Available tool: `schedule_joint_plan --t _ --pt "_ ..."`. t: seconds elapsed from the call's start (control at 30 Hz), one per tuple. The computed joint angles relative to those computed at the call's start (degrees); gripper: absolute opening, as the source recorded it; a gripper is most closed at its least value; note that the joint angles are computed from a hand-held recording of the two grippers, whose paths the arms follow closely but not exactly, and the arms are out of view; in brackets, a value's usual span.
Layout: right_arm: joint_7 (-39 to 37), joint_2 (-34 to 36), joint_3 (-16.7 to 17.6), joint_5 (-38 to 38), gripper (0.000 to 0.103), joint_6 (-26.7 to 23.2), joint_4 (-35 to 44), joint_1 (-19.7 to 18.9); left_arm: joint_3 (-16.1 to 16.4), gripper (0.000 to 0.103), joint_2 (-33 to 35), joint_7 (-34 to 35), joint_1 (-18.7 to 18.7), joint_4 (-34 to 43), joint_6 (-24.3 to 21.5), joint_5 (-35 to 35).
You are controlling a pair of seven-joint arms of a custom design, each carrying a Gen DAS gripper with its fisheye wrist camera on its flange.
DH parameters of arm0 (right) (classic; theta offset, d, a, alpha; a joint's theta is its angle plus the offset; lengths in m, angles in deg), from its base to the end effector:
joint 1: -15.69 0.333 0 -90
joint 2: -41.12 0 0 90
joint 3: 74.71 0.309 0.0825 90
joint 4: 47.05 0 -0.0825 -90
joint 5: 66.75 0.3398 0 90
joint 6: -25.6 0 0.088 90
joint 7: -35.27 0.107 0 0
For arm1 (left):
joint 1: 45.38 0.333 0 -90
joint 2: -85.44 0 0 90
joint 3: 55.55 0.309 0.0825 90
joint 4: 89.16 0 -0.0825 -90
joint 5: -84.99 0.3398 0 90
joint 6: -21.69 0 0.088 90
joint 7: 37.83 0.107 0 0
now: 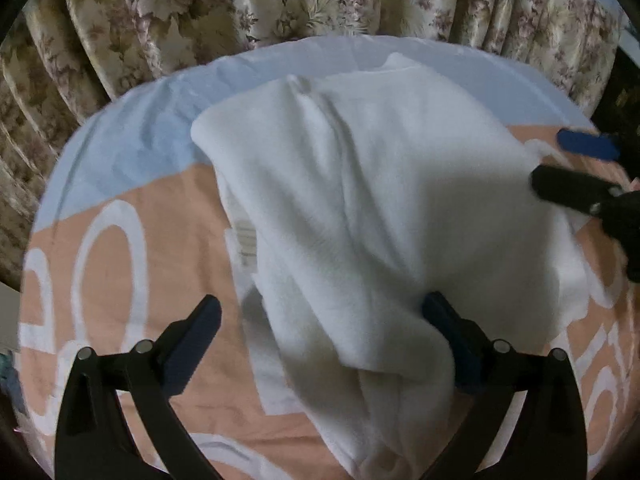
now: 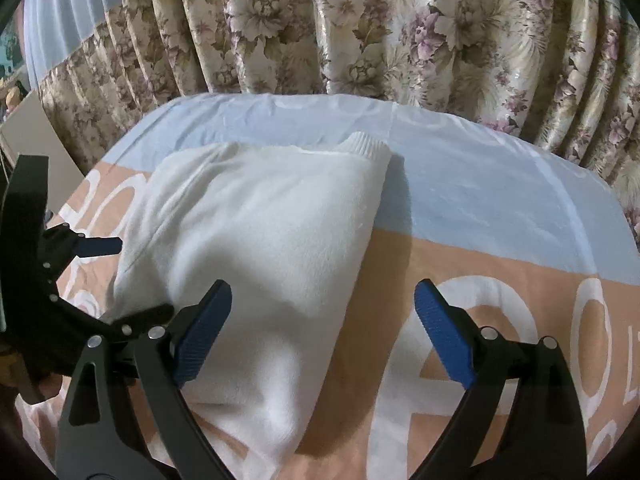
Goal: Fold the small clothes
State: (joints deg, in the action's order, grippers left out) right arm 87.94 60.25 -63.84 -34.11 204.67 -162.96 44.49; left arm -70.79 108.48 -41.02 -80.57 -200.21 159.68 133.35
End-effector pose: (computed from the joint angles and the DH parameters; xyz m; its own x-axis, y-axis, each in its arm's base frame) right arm 0.5015 0.3427 0.3907 0.6791 -0.7339 -0.0106 -0.5272 -0.4777 -0.7027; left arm 0.3905 -0.4490 0.3158 0.1610 -0.9868 -0.0166 -0.8704 -0.1341 -0.4738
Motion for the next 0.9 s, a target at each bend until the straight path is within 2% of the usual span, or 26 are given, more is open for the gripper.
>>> schedule_joint_plan --t 0.07,0.13,0.17,0.27,0.3,0.37,0.43,0.53,0.63,0.77,0.9 --pt "1.6 1.3 -1.9 -1.5 0.093 -1.7 1.5 1.5 -0.2 0.102 0.0 -0.2 0.6 -0.7 2.3 -0.5" --pt "4.0 2.7 -4.4 -3.9 0.093 -3.6 3.1 3.5 -0.4 0.097 0.6 1.6 -0.1 0.4 1.0 -0.2" --pt "4.2 3.1 -4.5 -4.6 0.093 -4.1 3.4 3.5 -0.5 0.086 1.0 2.9 -0.6 1.1 0.5 0.2" --pt "2.4 4.4 -2.2 -4.3 0.093 -5.6 5.0 1.1 -0.6 0.08 1.4 5.7 -0.7 1.9 0.4 -0.1" --pt "2.3 4.9 -2.1 -4.5 0.093 -6.6 5.9 1.0 -0.8 0.078 0.8 6.2 0.2 0.6 2.9 -0.8" --pt "3.0 5.9 -3.1 -5.8 0.093 -9.4 7.8 1.7 -1.1 0.066 -0.1 7.2 1.6 -1.2 6.5 -2.2" --pt "3.1 6.7 -3.6 -7.5 0.092 -11.3 9.3 2.2 -1.1 0.064 0.4 10.0 0.9 0.2 4.2 -2.5" --pt "1.3 6.8 -3.1 -8.8 0.083 -12.7 9.8 2.0 -1.3 0.055 1.0 13.1 0.7 1.7 2.6 -3.8" --pt "2.1 6.6 -4.7 -11.5 0.071 -14.4 10.4 3.5 -1.1 0.05 1.1 15.4 0.5 2.0 2.7 -3.8" --pt "1.6 5.5 -6.3 -15.7 0.05 -13.0 8.9 5.4 -0.4 0.042 0.4 14.1 0.8 0.3 5.4 -3.3" --pt "0.9 5.3 -5.8 -16.2 0.039 -11.3 8.1 5.3 0.0 0.035 0.7 12.4 -0.2 1.5 3.6 -2.5"
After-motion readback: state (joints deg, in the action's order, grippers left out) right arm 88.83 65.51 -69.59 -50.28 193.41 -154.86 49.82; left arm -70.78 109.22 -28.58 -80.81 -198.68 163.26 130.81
